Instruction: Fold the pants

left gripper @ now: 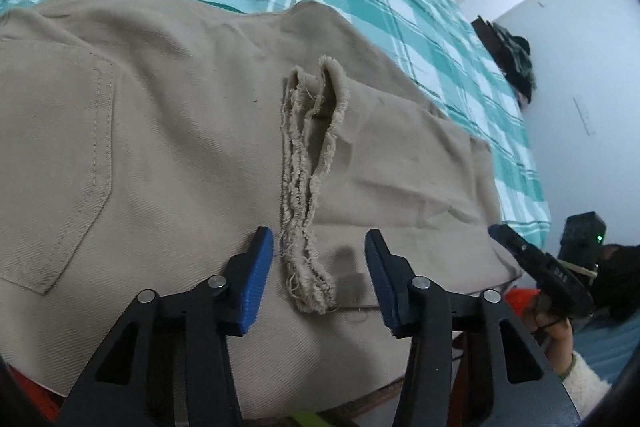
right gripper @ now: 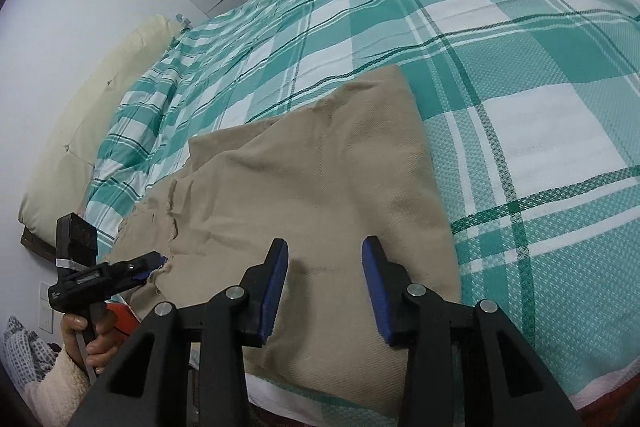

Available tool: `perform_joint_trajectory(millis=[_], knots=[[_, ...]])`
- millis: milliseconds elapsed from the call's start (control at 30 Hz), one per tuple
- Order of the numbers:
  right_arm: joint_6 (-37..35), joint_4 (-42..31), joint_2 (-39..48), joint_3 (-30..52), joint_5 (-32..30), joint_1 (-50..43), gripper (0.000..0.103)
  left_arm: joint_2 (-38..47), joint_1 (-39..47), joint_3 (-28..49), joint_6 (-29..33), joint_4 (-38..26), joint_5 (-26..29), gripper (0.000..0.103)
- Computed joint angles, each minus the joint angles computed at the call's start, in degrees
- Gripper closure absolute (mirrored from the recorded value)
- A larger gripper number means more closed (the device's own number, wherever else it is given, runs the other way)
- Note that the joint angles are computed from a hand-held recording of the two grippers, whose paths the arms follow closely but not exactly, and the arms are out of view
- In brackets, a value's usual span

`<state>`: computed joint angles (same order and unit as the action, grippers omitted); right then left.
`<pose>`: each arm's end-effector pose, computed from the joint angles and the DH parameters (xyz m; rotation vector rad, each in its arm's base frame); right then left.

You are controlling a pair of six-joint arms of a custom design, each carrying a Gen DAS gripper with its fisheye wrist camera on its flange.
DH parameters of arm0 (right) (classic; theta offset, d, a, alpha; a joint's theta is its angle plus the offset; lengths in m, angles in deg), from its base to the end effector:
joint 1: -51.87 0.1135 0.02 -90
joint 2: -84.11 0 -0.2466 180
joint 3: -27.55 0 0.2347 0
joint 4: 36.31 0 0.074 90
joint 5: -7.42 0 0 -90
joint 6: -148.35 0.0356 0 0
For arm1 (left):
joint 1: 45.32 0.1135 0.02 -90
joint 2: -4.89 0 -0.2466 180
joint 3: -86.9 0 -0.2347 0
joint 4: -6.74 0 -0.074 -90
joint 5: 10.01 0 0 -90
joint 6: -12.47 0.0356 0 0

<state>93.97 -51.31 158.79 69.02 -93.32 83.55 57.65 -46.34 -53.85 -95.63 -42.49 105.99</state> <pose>0.1870 0.1232 0.1415 -0.0038 2.5378 0.7350 0.1472 -0.0182 0.1608 -0.2479 2.6538 -0.7130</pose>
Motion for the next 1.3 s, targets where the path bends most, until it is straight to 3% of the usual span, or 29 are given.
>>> perform_joint_trajectory(millis=[67,100,133,167,233,367,467,567,633,700,767,800,867,1000,1100,1167,1300], knots=[[-0.53,-0.61,-0.17,0.26,1.79,1.29,0.064,-0.74,-3.11,-0.16,-1.80,0.77,-2.08,0.045],[-0.63,-1.12,-0.14,0.60,2.57,1.82,0.063,-0.46,-5.05,-0.05,-2.25,1.20,-3.06,0.057],[-0.54,-2.11,0.05,1.34,3.38,2.37,0.063,0.14,-8.65,0.53,-3.02,1.09,-5.66,0.078],[-0.35,-3.46,0.28,2.36,4.06,2.84,0.062,-0.16,-11.04,1.02,-3.74,0.30,-8.86,0.081],[-0.14,-8.45,0.87,6.34,4.77,3.19,0.062,-0.25,-9.60,1.18,-2.61,-0.18,-8.18,0.092],[-4.10,-15.30,4.50,18.26,-0.29,0.00,0.062,1.96,-0.92,0.65,0.39,-0.42,-0.24,0.093],[-7.40,-19.93,11.74,28.81,-0.59,-1.83,0.060,1.50,-1.97,0.19,-0.14,-0.17,-1.07,0.092],[-7.41,-22.10,22.60,35.62,-0.09,-5.28,0.053,-0.74,-3.33,-0.60,-0.55,-0.58,-3.03,0.090],[-5.99,-23.41,30.15,37.46,-3.08,-7.97,0.060,-1.85,-3.13,-0.76,-0.68,-1.32,-3.13,0.088],[-3.44,-18.27,27.37,32.68,-4.15,-9.14,0.062,-2.44,-2.10,-0.64,-0.31,-2.09,-2.28,0.078],[-3.31,-18.22,22.22,29.81,-2.63,-8.43,0.062,-3.21,-1.97,-0.14,-0.57,-2.62,-1.35,0.061],[-4.00,-18.29,18.51,27.87,-1.52,-7.56,0.062,-4.06,-3.22,0.10,-1.48,-2.54,-2.39,0.047],[-6.37,-19.04,8.88,22.95,0.90,-4.57,0.057,-5.03,-5.61,0.34,-2.76,-2.17,-4.90,0.038],[-7.65,-19.23,-4.07,13.13,6.55,2.62,0.050,-3.18,-9.35,0.45,-4.92,-0.26,-7.44,0.037],[-4.59,-15.46,-2.65,6.41,7.58,5.24,0.049,-3.59,-11.61,0.52,-5.78,-0.33,-9.77,0.037],[-1.80,-7.39,-4.90,-0.53,7.42,5.15,0.049,-4.38,-12.08,0.36,-5.77,-0.95,-10.52,0.037],[-3.17,-7.71,-4.29,-0.11,8.95,5.54,0.048,-4.17,-11.75,-0.20,-5.71,-0.36,-10.52,0.037]])
